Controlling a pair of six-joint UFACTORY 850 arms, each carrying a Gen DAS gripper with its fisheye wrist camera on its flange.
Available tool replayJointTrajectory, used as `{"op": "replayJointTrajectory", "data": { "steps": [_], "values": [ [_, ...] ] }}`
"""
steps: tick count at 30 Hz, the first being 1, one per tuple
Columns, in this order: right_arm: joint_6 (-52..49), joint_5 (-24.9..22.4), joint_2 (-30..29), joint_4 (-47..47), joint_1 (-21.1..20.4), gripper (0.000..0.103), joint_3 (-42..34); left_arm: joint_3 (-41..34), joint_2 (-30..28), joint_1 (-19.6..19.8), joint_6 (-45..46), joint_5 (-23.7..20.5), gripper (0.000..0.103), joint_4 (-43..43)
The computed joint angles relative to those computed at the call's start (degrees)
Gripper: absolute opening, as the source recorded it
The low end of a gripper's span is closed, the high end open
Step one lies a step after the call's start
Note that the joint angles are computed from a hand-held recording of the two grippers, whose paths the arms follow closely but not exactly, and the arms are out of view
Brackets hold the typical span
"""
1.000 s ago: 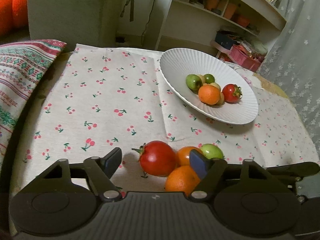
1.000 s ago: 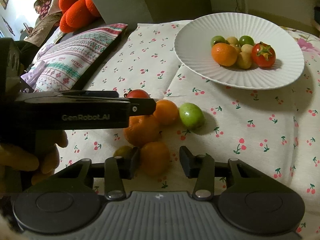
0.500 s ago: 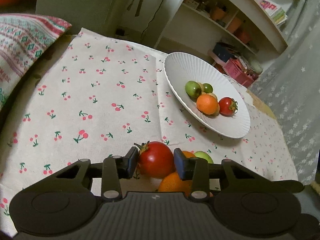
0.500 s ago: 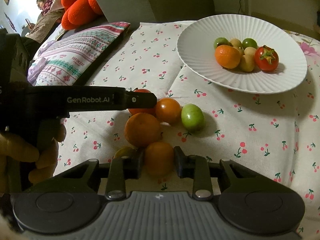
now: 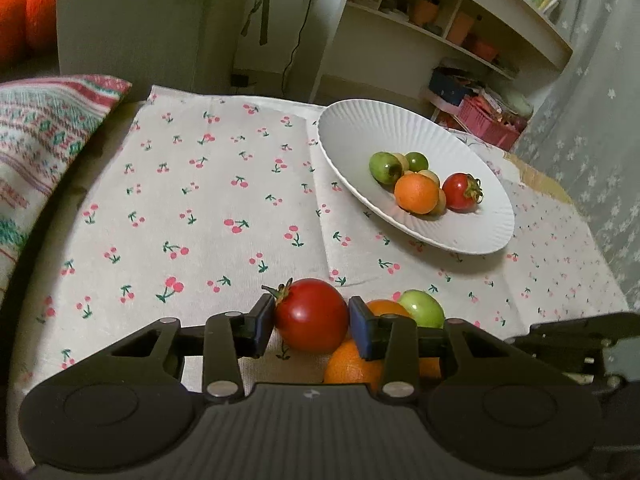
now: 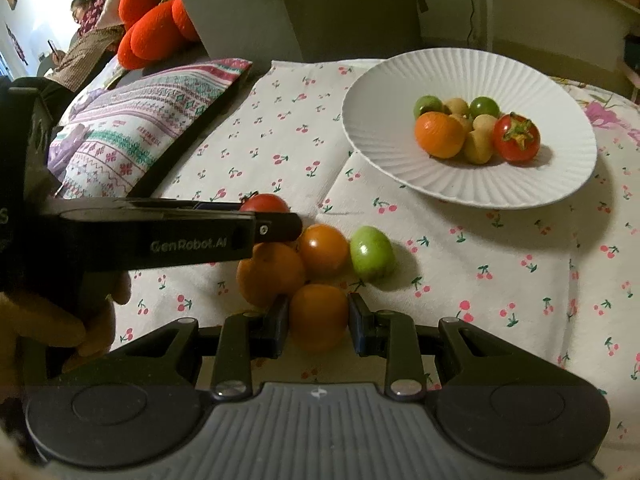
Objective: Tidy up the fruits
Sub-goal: 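Carry the red and orange tomatoes in both grippers over the plate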
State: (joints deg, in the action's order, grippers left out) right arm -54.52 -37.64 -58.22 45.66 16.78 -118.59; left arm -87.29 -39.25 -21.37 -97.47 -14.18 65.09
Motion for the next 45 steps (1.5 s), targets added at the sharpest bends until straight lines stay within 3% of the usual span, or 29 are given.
{"op": "replayJointTrajectory", "data": {
  "steps": [6, 15, 20, 28, 35, 40, 45],
  "values": [
    [-1.07, 0.77, 0.35, 1.59, -0.26, 0.027, 0.29, -0.2, 0.36, -0.62, 0.17, -2.06, 0.028, 1.3],
    [-2.64, 1.9, 0.25, 5.72, -1.47, 0.027, -0.71, 2.44, 3.63, 0.11, -13.37, -4.46, 0.028, 14.07],
    [4.64, -3.68, -3.78, 9.45, -4.28, 0.027, -8.25, 3.47, 4.89, 0.87, -17.81, -5.09, 0.028, 16.51],
    [6.49, 0.56, -3.64, 12.4, -6.18, 0.027, -8.88, 2.09, 4.14, 0.74, -16.65, -4.86, 0.028, 16.09],
    [10.46, 1.11, -6.31, 12.15, -6.98, 0.027, -13.59, -3.21, 0.85, 0.34, -8.83, -2.98, 0.028, 12.16],
    [16.65, 1.23, -10.31, 9.07, -7.19, 0.027, -20.27, -11.35, -4.37, 1.26, 3.57, -0.27, 0.028, -0.67],
    [23.39, 0.1, -16.62, 4.33, -7.39, 0.027, -31.38, -21.2, -10.41, 1.93, 18.82, -1.04, 0.028, -14.83]
  ]
}}
